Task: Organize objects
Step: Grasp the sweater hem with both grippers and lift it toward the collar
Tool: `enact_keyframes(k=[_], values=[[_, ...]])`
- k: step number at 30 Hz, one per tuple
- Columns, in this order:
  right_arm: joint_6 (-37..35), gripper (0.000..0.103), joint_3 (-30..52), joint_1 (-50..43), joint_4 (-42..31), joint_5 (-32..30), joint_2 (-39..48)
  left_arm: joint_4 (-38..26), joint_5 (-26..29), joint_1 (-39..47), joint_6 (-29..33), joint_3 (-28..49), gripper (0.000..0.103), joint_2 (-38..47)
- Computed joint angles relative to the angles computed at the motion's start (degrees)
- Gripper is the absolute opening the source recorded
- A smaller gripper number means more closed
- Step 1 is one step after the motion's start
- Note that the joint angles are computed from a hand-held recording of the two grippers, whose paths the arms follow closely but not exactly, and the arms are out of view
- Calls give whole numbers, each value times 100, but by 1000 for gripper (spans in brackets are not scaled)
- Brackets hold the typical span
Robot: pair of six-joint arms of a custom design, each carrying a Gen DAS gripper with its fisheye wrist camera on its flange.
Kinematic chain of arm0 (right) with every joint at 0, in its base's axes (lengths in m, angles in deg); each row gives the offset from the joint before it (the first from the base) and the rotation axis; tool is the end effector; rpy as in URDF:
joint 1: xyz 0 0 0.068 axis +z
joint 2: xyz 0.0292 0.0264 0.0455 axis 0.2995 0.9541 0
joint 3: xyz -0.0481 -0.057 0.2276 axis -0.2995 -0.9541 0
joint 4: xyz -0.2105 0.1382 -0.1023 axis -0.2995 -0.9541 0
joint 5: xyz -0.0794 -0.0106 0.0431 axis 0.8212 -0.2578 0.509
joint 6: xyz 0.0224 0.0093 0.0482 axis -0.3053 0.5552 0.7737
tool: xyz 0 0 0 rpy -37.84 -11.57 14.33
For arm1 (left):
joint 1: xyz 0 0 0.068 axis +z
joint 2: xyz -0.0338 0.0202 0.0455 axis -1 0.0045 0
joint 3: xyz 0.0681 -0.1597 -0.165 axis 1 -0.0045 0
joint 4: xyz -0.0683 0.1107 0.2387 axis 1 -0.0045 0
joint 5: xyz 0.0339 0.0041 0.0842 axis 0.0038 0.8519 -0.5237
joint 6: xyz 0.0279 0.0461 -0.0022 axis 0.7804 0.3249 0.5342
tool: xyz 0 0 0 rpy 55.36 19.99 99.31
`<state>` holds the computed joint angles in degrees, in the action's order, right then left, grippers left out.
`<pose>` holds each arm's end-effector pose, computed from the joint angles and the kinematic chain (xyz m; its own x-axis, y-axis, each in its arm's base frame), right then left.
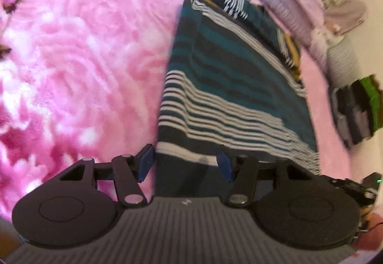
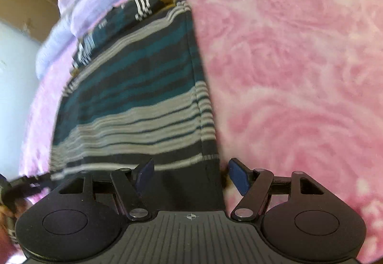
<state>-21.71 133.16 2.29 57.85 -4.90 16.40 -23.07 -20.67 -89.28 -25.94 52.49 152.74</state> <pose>0.2959 -0.0611 0.0751 -0.8470 0.4336 -0.3077 0.2135 0.8074 0.5500 0.3459 -0.0152 0.0873 -0.9289 -0.1795 -0.3240 0.0234 0.8445 -0.5350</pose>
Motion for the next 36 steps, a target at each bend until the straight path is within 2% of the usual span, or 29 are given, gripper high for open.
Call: enact_keyframes(k=[3,7,8,11,13,16,18,19,20,21,23,26,31,34,36], values=[[150,66,235,-28,390,-250,405,223,272,5,-7,235,53,371],[58,66,734,31,339,-386,918,289,675,87,38,660,53,838],[-75,64,758,-13,224,-467,913,229,762,134,161,675,52,866],[-435,47,549,-262,-92,-707,745,27,1013,323,455,441,47,714],[-420,45,401,-441,-304,-995,638,-97,1171,410,560,203,45,559],[-143,44,125,-371,-218,-1077,449,87,1309,487,437,-70,38,475],[267,41,115,-343,-27,-1073,497,223,1353,505,209,46,22,669],[453,34,166,-327,16,-1041,549,217,1344,495,185,154,18,771],[548,5,262,-302,-43,-934,606,103,1344,476,311,305,11,869],[559,1,369,-278,-175,-826,651,-6,1323,451,488,396,7,894],[424,1,314,-263,-276,-790,452,-41,1433,470,812,351,6,749],[427,1,-104,-367,-247,-1022,-228,75,1621,676,881,54,5,330],[508,0,-765,-317,-624,-1135,-1523,-276,1622,999,1280,-378,5,-429],[647,0,-1168,-132,-955,-996,-2133,-707,1667,1260,1569,-730,5,-942],[759,1,-1556,-83,-1336,-942,-2665,-1296,1641,1538,1972,-1028,5,-1328]])
